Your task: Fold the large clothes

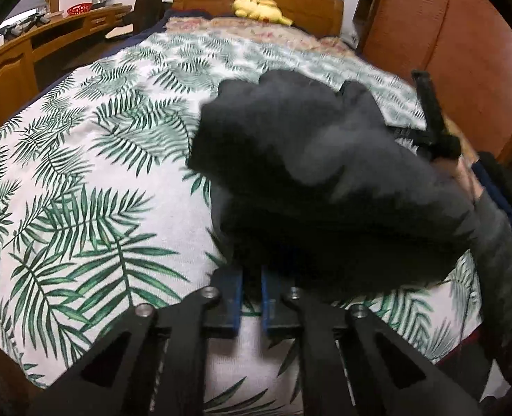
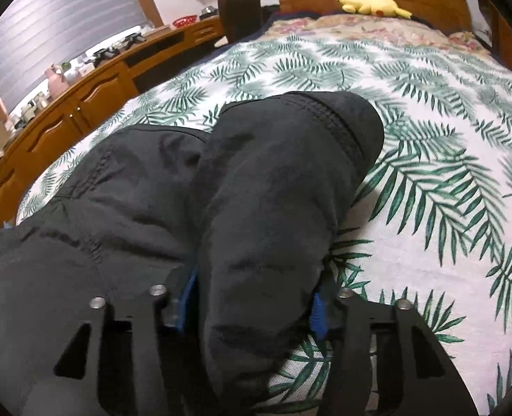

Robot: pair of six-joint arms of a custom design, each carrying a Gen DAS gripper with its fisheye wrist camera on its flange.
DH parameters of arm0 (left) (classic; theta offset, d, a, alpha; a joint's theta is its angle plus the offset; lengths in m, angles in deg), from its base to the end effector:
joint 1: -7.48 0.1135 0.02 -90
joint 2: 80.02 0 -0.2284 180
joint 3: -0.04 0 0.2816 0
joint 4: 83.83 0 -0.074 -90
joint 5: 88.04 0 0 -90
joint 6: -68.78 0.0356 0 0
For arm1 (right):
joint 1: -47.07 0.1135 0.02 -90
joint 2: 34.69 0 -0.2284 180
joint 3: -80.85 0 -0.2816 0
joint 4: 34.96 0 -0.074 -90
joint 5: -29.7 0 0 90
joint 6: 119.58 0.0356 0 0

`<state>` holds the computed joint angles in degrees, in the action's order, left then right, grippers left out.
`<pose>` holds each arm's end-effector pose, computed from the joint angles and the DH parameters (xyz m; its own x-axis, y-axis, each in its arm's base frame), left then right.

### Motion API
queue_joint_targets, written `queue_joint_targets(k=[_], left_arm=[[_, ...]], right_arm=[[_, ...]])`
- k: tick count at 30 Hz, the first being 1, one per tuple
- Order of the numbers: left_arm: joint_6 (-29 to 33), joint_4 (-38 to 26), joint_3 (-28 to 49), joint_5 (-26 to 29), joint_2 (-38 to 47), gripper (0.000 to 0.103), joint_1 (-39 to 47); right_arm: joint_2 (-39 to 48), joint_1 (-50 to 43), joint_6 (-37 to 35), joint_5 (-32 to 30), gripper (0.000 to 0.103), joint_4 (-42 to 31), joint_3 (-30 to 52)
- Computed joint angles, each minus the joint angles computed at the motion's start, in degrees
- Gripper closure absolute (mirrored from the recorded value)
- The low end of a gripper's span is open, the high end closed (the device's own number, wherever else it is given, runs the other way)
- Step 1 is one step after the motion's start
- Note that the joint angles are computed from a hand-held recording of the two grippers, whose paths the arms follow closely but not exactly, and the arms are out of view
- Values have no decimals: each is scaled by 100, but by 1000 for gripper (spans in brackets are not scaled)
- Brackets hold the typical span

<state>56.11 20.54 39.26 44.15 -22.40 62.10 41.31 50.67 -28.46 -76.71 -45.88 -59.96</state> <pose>0.1109 0.1148 0.1174 -0.7427 0.2026 -0.6382 0.4250 0.8792 -0.2155 0.2618 0.0265 0.0864 -0.7433 -0.0280 -0.6684 -0.2354 0.9462 0.2222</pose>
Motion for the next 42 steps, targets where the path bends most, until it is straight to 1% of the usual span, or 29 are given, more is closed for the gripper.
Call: queue_joint_targets(k=[2,4,7,10,12,14,16,19,20,23,27,28,30,32,34,36,37,40,42], left_arm=[[266,-224,165,197,168,101,189],[542,-407,229,316,146,101,326],[990,-746,437,558,301,101,589],[1424,-1053,723,725,597,101,777],[1606,-1124,885,797,802,101,852],[1831,-1242,1187,918,1218,101,968],[1792,-1216,1528,1059,1603,101,942],[2032,-1369,2084,1181,2244,102,1134],[2017,-1357,2419,1232,2560,102,1165],[1820,-1059,3099,1335,3111,102,1229],[1720,-915,4041,1449,3864,102,1382],[1634,-848,4378,1508,4120,102,1439],[1457,-634,4806,1572,4470,102,1518],[1211,-401,5264,1625,4832,102,1599],[951,-322,5818,1679,5233,102,1660],[664,-228,6342,1734,5570,102,1697],[439,-33,6504,1757,5656,102,1693],[-101,342,7062,1785,5932,102,1725],[-550,720,7324,1749,6056,102,1731]], right_arm=[[-197,153,-31,284,62,67,-116],[-429,259,-17,471,65,146,-258],[-872,272,150,496,69,202,-479],[-1158,440,282,691,70,50,-476],[-1383,577,400,832,71,-96,-475],[-1665,814,538,1078,72,-286,-451],[-1817,1212,626,1492,72,-528,-288],[-1646,1838,733,2074,73,-755,128],[-1443,2105,799,2314,73,-800,369],[-668,2645,958,2722,73,-825,1080],[570,3194,1092,3080,73,-874,2149],[970,3349,1117,3171,73,-938,2538],[1603,3576,1157,3289,73,-1068,3214],[2165,3785,1247,3400,73,-1213,3890],[2697,3961,1251,3447,73,-1421,4605],[3348,4157,1217,3508,73,-1700,5522],[3511,4221,1206,3521,73,-1755,5752],[4430,4440,1148,3561,73,-2000,7011],[5062,4573,1157,3564,73,-2130,7879]])
